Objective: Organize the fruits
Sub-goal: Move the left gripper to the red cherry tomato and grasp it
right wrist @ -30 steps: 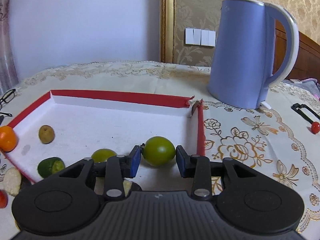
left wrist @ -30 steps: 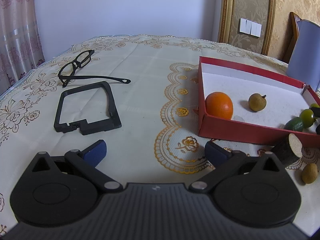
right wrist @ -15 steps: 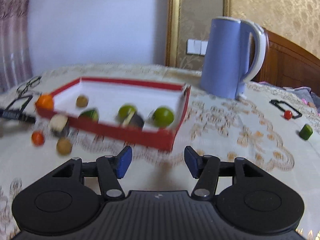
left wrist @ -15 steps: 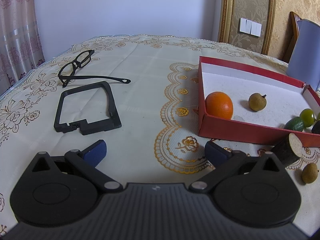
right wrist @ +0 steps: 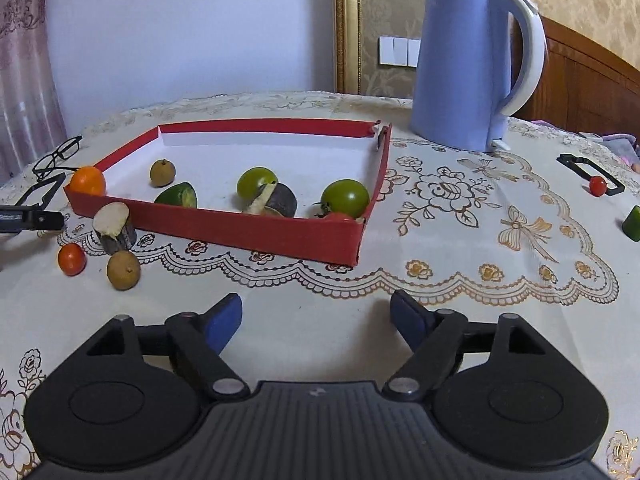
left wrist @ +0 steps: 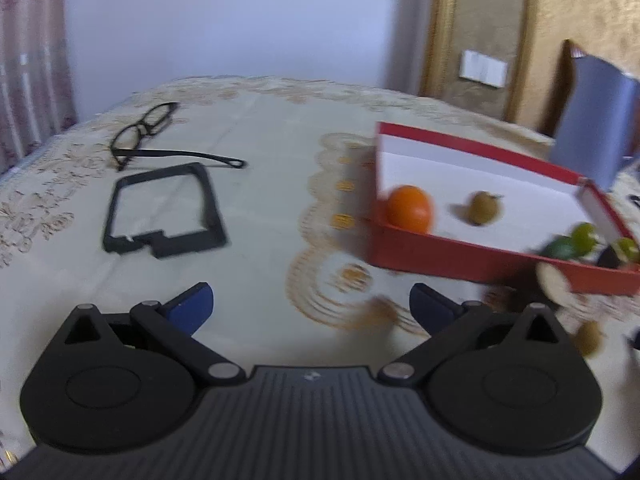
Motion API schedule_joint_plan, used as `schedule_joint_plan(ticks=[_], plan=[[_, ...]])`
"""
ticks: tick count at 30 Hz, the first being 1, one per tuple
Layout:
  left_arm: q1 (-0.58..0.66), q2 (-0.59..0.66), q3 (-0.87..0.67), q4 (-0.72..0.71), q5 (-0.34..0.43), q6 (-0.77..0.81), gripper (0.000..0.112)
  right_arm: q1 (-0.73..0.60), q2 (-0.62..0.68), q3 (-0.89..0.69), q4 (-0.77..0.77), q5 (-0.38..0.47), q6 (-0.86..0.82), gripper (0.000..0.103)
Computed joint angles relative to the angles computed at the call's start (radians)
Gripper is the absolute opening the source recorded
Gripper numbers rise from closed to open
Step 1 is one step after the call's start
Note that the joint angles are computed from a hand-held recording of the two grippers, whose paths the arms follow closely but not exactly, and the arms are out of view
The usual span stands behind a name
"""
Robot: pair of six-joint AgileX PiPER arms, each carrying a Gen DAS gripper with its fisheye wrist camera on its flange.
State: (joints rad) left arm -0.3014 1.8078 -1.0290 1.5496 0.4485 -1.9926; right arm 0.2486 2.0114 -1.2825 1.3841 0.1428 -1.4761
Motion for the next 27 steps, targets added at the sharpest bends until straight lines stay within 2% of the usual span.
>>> schedule_joint_plan(ticks=[3,6,8,11,14,17,20,22,24,27], plan=[[-0.053,-0.022,0.039,0.078,0.009,-0.071,0.103,0.008,0.002,-0.004,-0.057,-0.012,0.049,0.083],[-0.104,-0.014,0.025,0.065,0.019,-0.030,0.103,0.007,0.002,-0.005,-0.074,-0.007,0.065,0.084],[-0.154,-0.003,0.016,0.088,0.091,-0.048,0.103,0.007,0.002,-0.006,-0.079,-0.007,0.070,0.084],[-0.185,0.008,-0.010,0.067,0.110,-0.012,0.103,0.007,0.002,-0.007,-0.080,-0.007,0.072,0.084],[-0.222,0.022,-0.013,0.107,0.186,-0.037,0.103,0.007,0.002,-0.007,-0.080,-0.007,0.072,0.084],[-0.216,0.028,-0.028,0.071,0.153,0.026,0.103,0.007,0.002,-0.007,-0.080,-0.007,0.072,0.084],[-0.211,0.024,-0.008,0.110,0.110,-0.002,0.103,0.008,0.002,-0.006,-0.080,-0.007,0.073,0.084],[-0.219,0.038,-0.023,0.071,0.127,0.035,0.103,0.008,0.002,-0.006,-0.080,-0.007,0.073,0.084],[-0.207,0.035,-0.021,0.073,0.095,0.035,0.103,0.008,0.002,-0.007,-0.084,-0.007,0.076,0.084],[-0.192,0.053,-0.060,-0.050,0.076,0.155,0.098,0.008,0.002,-0.007,-0.084,-0.007,0.076,0.084]])
